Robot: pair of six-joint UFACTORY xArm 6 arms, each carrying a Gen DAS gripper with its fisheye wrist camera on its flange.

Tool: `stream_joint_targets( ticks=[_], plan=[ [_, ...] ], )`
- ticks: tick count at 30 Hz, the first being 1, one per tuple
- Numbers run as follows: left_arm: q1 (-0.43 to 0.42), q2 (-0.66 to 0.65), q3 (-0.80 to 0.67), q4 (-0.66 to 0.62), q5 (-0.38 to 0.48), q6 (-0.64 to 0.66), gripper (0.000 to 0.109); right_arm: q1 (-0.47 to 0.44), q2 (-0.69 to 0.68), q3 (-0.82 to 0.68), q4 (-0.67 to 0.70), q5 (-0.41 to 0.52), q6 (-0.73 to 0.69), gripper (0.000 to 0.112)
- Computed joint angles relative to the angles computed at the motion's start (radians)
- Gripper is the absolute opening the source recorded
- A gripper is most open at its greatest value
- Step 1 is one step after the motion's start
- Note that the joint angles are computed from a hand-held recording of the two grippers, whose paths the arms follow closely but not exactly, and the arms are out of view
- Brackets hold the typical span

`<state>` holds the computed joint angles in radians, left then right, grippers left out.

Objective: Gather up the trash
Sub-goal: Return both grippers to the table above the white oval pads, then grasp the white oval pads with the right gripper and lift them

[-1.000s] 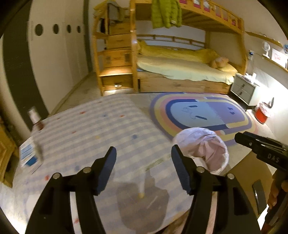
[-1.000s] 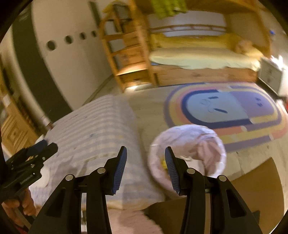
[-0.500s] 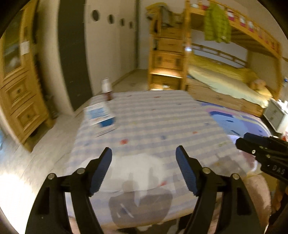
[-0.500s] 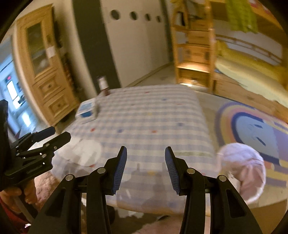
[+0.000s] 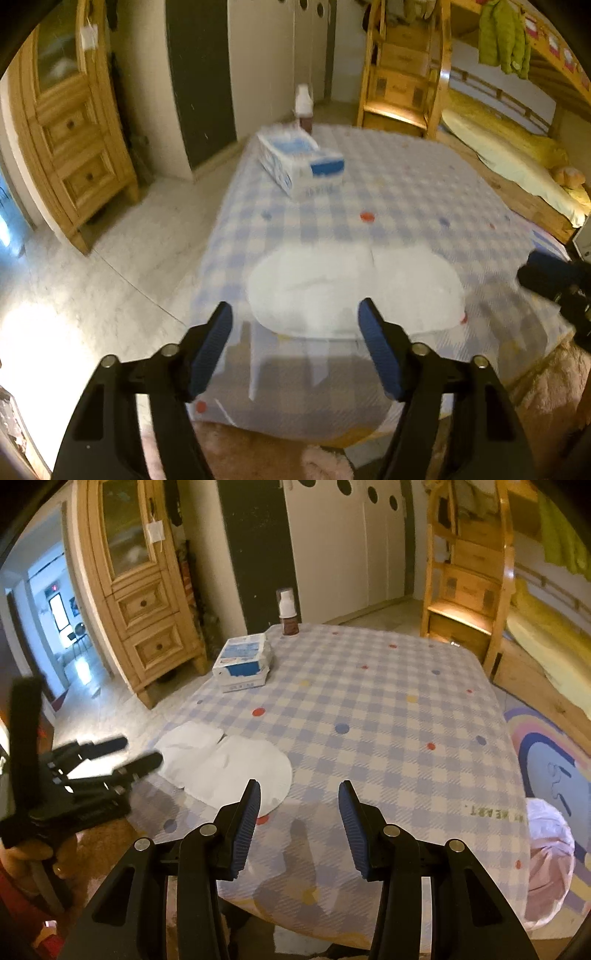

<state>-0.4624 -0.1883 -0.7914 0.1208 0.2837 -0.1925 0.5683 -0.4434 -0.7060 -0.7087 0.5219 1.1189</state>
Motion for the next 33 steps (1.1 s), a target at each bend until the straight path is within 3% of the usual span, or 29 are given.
stream_joint_targets(
  ticks=[3, 6, 11, 20, 24, 30, 33],
  plan=[
    [-0.021, 0.028, -0.007, -0.186, 0.011, 0.147, 0.060, -0.014, -0.025, 0.019, -0.016, -0.002, 0.026, 0.046],
    [-0.043, 0.041, -0.010, -0.228, -0.018, 0.201, 0.059, -0.031, -0.049, 0.037, -0.026, -0.001, 0.039, 0.046],
    [-0.100, 0.090, -0.069, -0.437, -0.009, 0.362, 0.058, -0.066, -0.095, 0.073, -0.034, -0.001, 0.056, 0.046],
    [-0.236, 0.215, -0.202, -0.603, -0.010, 0.540, 0.057, -0.139, -0.200, 0.161, -0.011, 0.020, 0.058, 0.046],
    [-0.237, 0.204, -0.191, -0.547, -0.019, 0.500, 0.057, -0.161, -0.204, 0.170, -0.006, 0.010, 0.051, 0.046],
    [-0.154, 0.142, -0.128, -0.251, -0.049, 0.239, 0.058, -0.180, -0.092, 0.116, 0.030, -0.068, -0.011, 0.046],
    [-0.101, 0.127, -0.119, -0.102, -0.048, 0.106, 0.064, -0.170, -0.002, 0.059, 0.050, -0.096, -0.050, 0.047]
  ],
)
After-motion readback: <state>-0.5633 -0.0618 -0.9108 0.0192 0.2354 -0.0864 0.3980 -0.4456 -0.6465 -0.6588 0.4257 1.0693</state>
